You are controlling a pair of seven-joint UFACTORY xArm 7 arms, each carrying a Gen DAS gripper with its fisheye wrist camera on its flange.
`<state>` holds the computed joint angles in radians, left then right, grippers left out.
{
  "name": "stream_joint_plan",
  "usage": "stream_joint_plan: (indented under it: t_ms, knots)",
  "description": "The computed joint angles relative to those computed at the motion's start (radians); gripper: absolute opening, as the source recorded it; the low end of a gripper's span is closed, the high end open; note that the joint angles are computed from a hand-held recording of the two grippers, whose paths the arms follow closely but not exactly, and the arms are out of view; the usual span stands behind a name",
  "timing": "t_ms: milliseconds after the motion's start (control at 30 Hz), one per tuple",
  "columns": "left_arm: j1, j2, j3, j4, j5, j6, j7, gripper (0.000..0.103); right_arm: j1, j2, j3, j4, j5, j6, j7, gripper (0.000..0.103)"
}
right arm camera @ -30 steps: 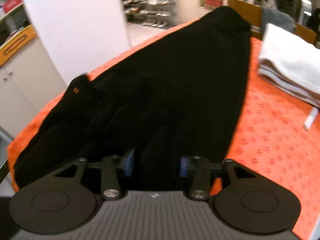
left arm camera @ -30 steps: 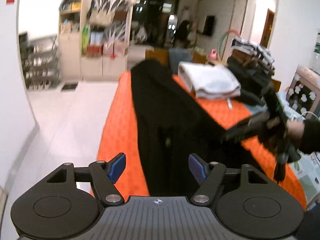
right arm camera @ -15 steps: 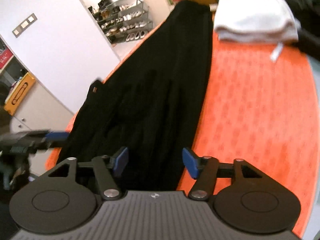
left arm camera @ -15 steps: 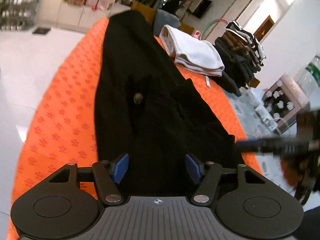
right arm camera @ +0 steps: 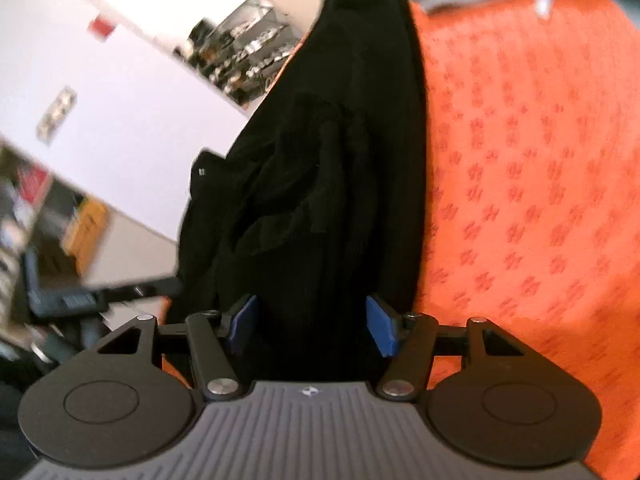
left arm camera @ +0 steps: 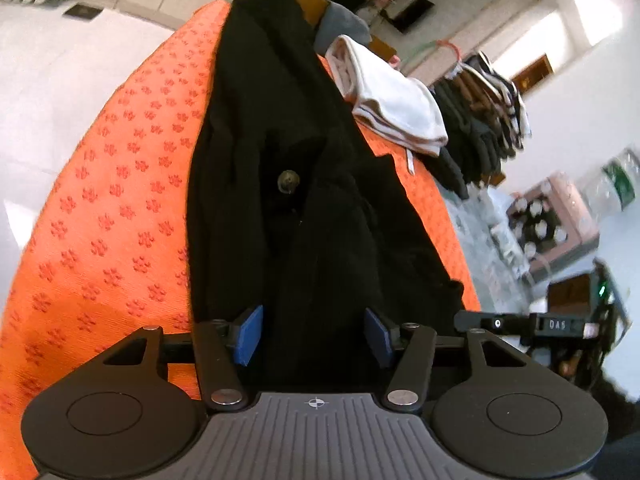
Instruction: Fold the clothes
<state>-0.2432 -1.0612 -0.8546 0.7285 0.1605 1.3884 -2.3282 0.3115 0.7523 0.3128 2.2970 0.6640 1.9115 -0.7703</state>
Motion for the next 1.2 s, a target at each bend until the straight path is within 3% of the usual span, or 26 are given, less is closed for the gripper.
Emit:
stream_joint_plan:
  t_ms: [67, 100, 167, 267, 467, 633, 700, 833, 1067, 1200]
  knots:
    - [0.011, -0.010, -0.014, 0.000, -0.004, 0.000, -0.033, 0.056, -0.006, 0.007, 0.001, -0.010, 0.022, 0.010, 0.053, 0.058]
    - [0.021, -0.003, -0.020, 0.011, -0.009, 0.008, -0.040, 0.044, -0.008, 0.003, 0.001, -0.023, 0.029, 0.010, 0.070, 0.053]
    - [0.044, 0.030, -0.031, 0.051, -0.015, 0.049, -0.036, 0.022, -0.011, -0.033, -0.004, -0.087, 0.027, -0.014, 0.063, 0.027]
    - [0.105, 0.074, -0.065, 0.138, -0.002, 0.124, -0.035, 0.019, -0.019, -0.059, 0.002, -0.116, 0.046, -0.016, 0.060, 0.021]
    - [0.171, 0.060, -0.089, 0.257, -0.010, 0.166, -0.020, 0.016, -0.044, -0.052, 0.015, -0.014, 0.088, 0.083, 0.095, 0.020]
    - [0.183, 0.011, -0.087, 0.241, -0.136, 0.132, -0.045, 0.016, -0.061, -0.064, -0.011, 0.015, 0.051, 0.153, 0.120, 0.020]
    - [0.170, -0.008, -0.086, 0.190, -0.171, 0.101, -0.060, 0.018, -0.061, -0.126, -0.039, -0.094, 0.008, 0.104, 0.085, 0.021]
    - [0.163, 0.019, -0.075, 0.181, -0.148, 0.098, -0.010, 0.022, -0.063, -0.232, -0.059, -0.256, -0.015, -0.015, 0.005, 0.037]
    - [0.235, 0.153, -0.087, 0.373, -0.009, 0.258, 0.254, 0.026, -0.073, -0.351, -0.060, -0.307, -0.024, -0.140, -0.268, 0.037]
    - [0.255, 0.176, -0.049, 0.363, 0.070, 0.231, 0.406, 0.026, -0.057, -0.384, -0.053, -0.333, 0.016, -0.218, -0.360, 0.037]
